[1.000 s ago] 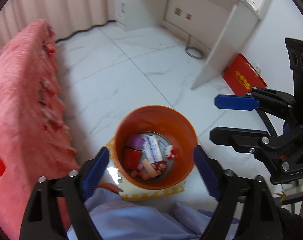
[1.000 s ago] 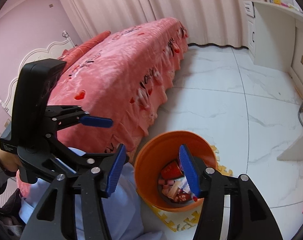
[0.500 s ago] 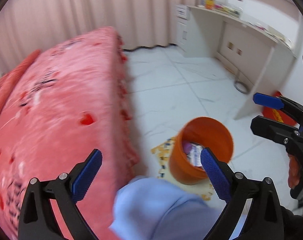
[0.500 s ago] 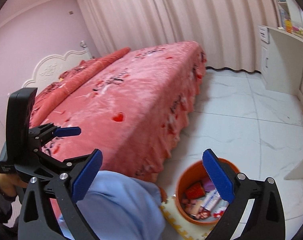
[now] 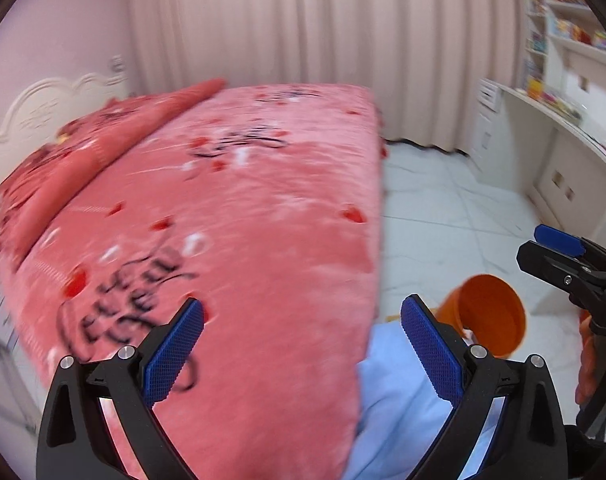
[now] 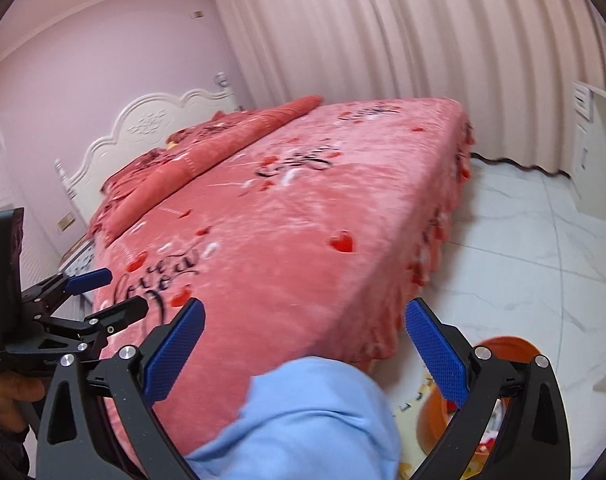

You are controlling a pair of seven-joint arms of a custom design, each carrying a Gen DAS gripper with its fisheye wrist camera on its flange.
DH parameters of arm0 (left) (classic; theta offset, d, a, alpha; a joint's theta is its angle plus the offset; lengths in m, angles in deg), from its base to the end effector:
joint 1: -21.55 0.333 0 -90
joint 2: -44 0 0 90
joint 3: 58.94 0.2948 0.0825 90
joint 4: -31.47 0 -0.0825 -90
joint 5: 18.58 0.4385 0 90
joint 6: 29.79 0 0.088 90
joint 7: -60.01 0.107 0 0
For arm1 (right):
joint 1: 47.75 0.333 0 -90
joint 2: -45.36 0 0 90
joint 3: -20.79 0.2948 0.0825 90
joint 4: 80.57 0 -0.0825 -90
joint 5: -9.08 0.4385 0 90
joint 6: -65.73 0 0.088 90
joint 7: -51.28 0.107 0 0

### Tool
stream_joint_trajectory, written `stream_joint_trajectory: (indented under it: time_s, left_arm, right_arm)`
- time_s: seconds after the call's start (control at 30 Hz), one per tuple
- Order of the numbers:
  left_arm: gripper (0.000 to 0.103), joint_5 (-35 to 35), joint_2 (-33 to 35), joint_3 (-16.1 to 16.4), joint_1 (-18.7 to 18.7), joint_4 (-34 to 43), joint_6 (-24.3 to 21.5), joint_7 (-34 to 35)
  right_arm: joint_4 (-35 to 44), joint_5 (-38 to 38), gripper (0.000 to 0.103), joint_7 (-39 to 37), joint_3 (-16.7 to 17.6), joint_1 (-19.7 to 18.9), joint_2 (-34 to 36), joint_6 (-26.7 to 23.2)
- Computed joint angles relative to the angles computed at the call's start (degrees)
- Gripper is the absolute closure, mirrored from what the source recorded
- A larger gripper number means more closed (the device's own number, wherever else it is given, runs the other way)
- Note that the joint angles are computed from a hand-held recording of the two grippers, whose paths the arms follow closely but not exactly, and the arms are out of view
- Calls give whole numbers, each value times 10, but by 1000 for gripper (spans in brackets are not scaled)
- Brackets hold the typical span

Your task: Collect trash

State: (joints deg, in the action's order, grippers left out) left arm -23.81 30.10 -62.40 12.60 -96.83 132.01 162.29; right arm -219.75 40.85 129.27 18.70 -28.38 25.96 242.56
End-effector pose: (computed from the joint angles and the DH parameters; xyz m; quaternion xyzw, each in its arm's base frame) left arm 0.5680 -0.1221 0.5249 -0.5205 0.7531 -0.3009 0.2670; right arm 0.5222 0.1163 0.4966 -0.6100 0.6294 -0.1980 0.4388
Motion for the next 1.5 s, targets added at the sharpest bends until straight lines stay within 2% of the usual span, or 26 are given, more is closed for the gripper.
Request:
stream_joint_trajectory:
  time_s: [0.07,0.13,0.23,0.37,0.47,0.5,0.6,0.8,0.9,1.0,1.1,1.2,1.33,1.4,1.5]
  left_arm:
    - [6,19,-26,-4,20,-29,19,-36]
    - [6,40,-51,-8,39,-54,36,-82]
    - [6,27,-83,20,33,-92,60,-111]
    - [6,-4,-114,71,-1,-124,76,-94]
    - [6,28,-133,51,32,-146,92,-118]
    - [6,31,-135,57,28,-150,97,-118]
    - [6,19,-144,89,4,-160,104,-114]
    - [6,22,-161,119,-24,-169,107,-77]
    - [6,19,-170,116,-19,-176,108,-82]
    - [6,36,-168,87,16,-177,111,-111]
    - [6,43,-170,93,9,-178,109,-109]
    - [6,61,-169,80,24,-178,113,-117]
    - [6,62,-168,92,11,-175,109,-113]
    - [6,52,-168,108,-7,-172,109,-103]
    - [6,46,-166,110,-11,-168,108,-96]
  right_arm:
    - [14,2,5,-9,3,18,10,3]
    - [22,-10,5,0,23,14,17,7]
    - [35,-14,5,6,33,26,26,7]
    - [44,-55,5,36,70,8,32,12]
    - [51,-84,5,45,83,8,37,9]
    - [53,-93,5,50,88,6,38,7]
    - [61,-91,5,39,76,30,44,0]
    - [69,-94,5,34,75,42,45,-15]
    - [68,-95,5,29,76,45,43,-13]
    - [69,-94,5,24,75,47,41,-14]
    - [68,-85,5,12,70,55,39,-12]
    - [68,-74,5,3,64,63,38,-12]
    - [69,-61,5,-9,60,68,38,-14]
    - [70,-55,5,-15,58,71,38,-15]
    - [70,-54,5,-14,62,67,38,-15]
